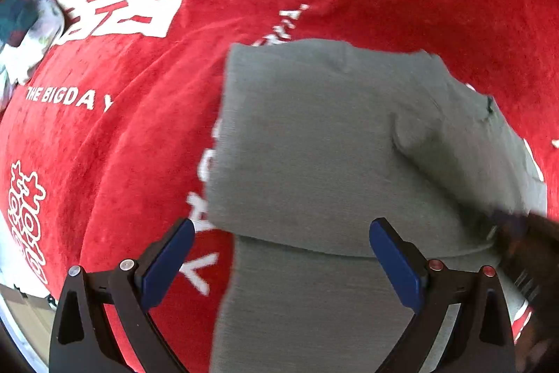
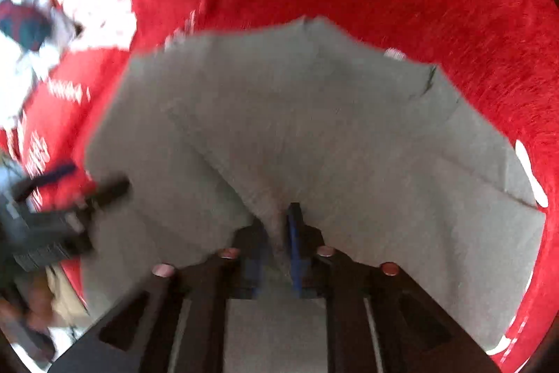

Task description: Fold small clothes

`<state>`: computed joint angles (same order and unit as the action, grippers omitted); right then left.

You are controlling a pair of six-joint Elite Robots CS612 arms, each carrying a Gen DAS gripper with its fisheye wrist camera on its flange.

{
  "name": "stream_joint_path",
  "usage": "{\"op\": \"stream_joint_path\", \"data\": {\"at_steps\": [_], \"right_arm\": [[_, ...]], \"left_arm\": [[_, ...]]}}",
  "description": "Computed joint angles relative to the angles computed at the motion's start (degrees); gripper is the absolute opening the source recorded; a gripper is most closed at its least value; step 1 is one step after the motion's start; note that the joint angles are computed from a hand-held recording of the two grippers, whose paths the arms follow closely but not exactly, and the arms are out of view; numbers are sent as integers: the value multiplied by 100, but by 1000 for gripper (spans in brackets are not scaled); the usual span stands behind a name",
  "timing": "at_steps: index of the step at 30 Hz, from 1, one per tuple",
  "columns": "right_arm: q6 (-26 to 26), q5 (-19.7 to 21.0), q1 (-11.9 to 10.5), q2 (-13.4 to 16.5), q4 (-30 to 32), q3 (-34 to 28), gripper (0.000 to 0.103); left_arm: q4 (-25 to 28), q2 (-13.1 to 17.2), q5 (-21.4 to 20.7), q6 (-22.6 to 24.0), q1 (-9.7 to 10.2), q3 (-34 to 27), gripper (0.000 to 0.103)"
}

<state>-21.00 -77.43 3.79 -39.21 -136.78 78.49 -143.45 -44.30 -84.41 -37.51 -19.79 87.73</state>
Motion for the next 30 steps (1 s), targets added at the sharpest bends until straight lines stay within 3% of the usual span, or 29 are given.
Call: {"op": "stream_joint_path", "data": {"at_steps": [2, 3, 5, 7, 11, 15, 16, 17, 18, 19, 20, 21, 22, 26, 30], "right_arm": [[-254, 162, -71, -159, -117, 259, 69], [-323, 278, -112, -254, -146, 391, 73], [-281, 440, -217, -373, -95, 542, 73], [78, 596, -416, -473, 84, 670, 73], [1506, 1173, -936, -547, 338, 903, 73], [3080, 1767, -1457, -583, -153, 1289, 73], [3448, 1907, -1565, -566, -337, 1362, 73], [3740, 2057, -1630, -535, -539, 1420, 73], [4051, 2216, -1701, -502, -748, 1459, 73], [4345, 2323, -1750, -464, -952, 1478, 69], [4533, 2297, -1768, -442, -1094, 1468, 45], [4560, 2224, -1762, -436, -1119, 1445, 22], [4492, 2088, -1753, -430, -1067, 1381, 7], [4041, 2152, -1775, -474, -1122, 1358, 6], [3397, 1993, -1819, -516, -716, 1326, 7]], "left_arm": [[-104, -13, -75, 1, 40, 34, 101], [-186, -19, -160, 12, 56, 50, 101], [-355, 2, -418, 64, 97, 36, 101], [-562, 58, -827, 116, 133, -22, 101], [-681, 249, -1432, 282, 101, -273, 100], [-519, 486, -1730, 490, 57, -625, 100], [-473, 535, -1721, 553, 56, -703, 97], [-413, 570, -1685, 611, 36, -777, 81], [-309, 587, -1648, 658, 18, -837, 72], [-187, 593, -1546, 696, -11, -891, 51], [-133, 599, -1433, 739, -24, -931, 19], [-171, 587, -1524, 722, -15, -926, 12], [-317, 595, -1707, 618, 25, -909, 12], [-815, 381, -1622, 567, 19, -551, 13], [-801, 235, -1512, 774, -78, -270, 13]]}}
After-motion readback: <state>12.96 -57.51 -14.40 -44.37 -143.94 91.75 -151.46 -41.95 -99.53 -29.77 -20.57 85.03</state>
